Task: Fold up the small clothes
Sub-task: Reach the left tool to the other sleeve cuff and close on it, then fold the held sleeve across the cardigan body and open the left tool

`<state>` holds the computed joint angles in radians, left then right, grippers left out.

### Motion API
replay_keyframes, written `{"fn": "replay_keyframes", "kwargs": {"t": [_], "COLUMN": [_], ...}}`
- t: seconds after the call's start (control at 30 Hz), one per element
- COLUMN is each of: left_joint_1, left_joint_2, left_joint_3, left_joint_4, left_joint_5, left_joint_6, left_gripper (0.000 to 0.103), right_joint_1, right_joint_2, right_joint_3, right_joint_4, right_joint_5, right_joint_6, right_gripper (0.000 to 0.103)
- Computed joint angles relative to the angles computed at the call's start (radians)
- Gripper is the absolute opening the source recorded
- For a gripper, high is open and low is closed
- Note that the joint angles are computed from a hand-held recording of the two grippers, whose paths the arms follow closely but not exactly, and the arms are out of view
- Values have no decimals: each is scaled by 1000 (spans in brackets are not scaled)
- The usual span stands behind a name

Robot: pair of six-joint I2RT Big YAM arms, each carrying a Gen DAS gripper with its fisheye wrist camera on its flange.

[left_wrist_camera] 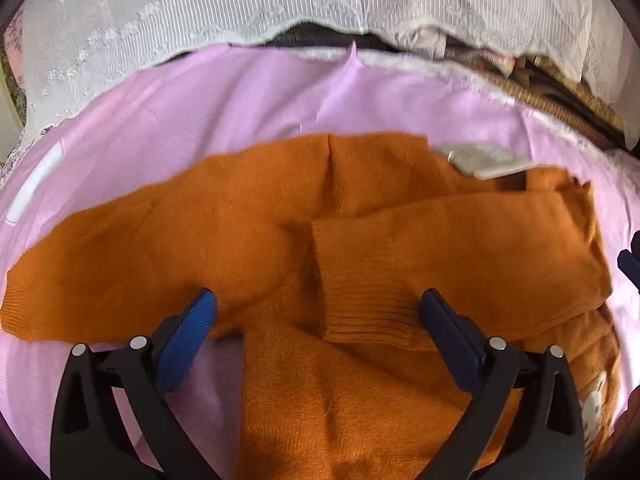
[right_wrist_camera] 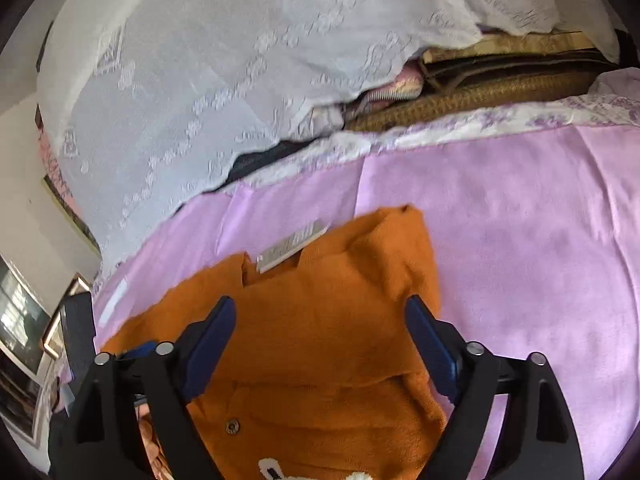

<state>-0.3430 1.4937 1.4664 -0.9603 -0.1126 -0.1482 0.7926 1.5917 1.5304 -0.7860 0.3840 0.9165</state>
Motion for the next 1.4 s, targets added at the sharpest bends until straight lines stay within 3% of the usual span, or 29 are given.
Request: {"fn": "replay_keyframes", "kwargs": {"t": [0.03, 0.07, 0.13, 0.2, 0.33, 0.47, 0.57, 0.63, 0.7, 0.8, 0.87, 0.93, 0.97, 1.0, 1.1, 1.17, 1.27, 1.4], "left_joint_1": [4, 8, 20, 59, 225, 467, 628, 701, 730, 734, 724, 700, 695, 691, 702, 696, 656, 557], "left_joint_2": [-1, -16, -44, -88, -153, -185, -146, -137, -129, -84, -71, -51, -33, -23, -23, -47, -106, -200], "left_joint_3": [-4, -10, -14, -38, -57, -88, -125, -174, -189, -166, -147, -118, -102, -100, -103, -104, -110, -135], "left_joint_4": [1, 3, -18, -24, -85, -136, -140, -43, 48, 100, 121, 113, 94, 87, 98, 111, 109, 129], "left_joint_5": [10, 13, -6, 1, 99, 306, 588, 772, 832, 840, 801, 736, 719, 712, 735, 723, 678, 637], "left_joint_6": [2, -3, 4, 26, 41, -7, -97, -215, -298, -340, -343, -276, -248, -241, -235, -205, -110, -16], "left_gripper": [99, 99, 99, 99, 99, 99, 98, 98, 98, 98, 90, 24, 10, 5, 5, 5, 5, 5], "right_joint_1": [-6, 9, 37, 70, 126, 165, 180, 196, 204, 201, 177, 149, 136, 125, 117, 118, 129, 158], "right_joint_2": [33, 49, 74, 60, 63, 115, 155, 183, 202, 241, 285, 346, 380, 415, 523, 567, 590, 533], "right_joint_3": [18, 34, 100, 94, 153, 267, 324, 363, 387, 440, 498, 573, 614, 657, 792, 842, 873, 810], "right_joint_4": [-38, -53, -144, -105, -63, -64, -47, -49, -42, -64, -92, -143, -168, -189, -242, -232, -166, -16], "right_joint_5": [-21, 28, 108, 189, 210, 152, 94, 90, 98, 101, 57, -7, -38, -65, -103, -146, -213, -253], "right_joint_6": [-24, -77, -89, -130, -195, -229, -213, -204, -203, -177, -140, -81, -49, -27, -21, -19, -20, -74], "right_gripper": [92, 93, 92, 92, 92, 92, 92, 92, 92, 87, 69, 28, 20, 11, 9, 9, 9, 10]}}
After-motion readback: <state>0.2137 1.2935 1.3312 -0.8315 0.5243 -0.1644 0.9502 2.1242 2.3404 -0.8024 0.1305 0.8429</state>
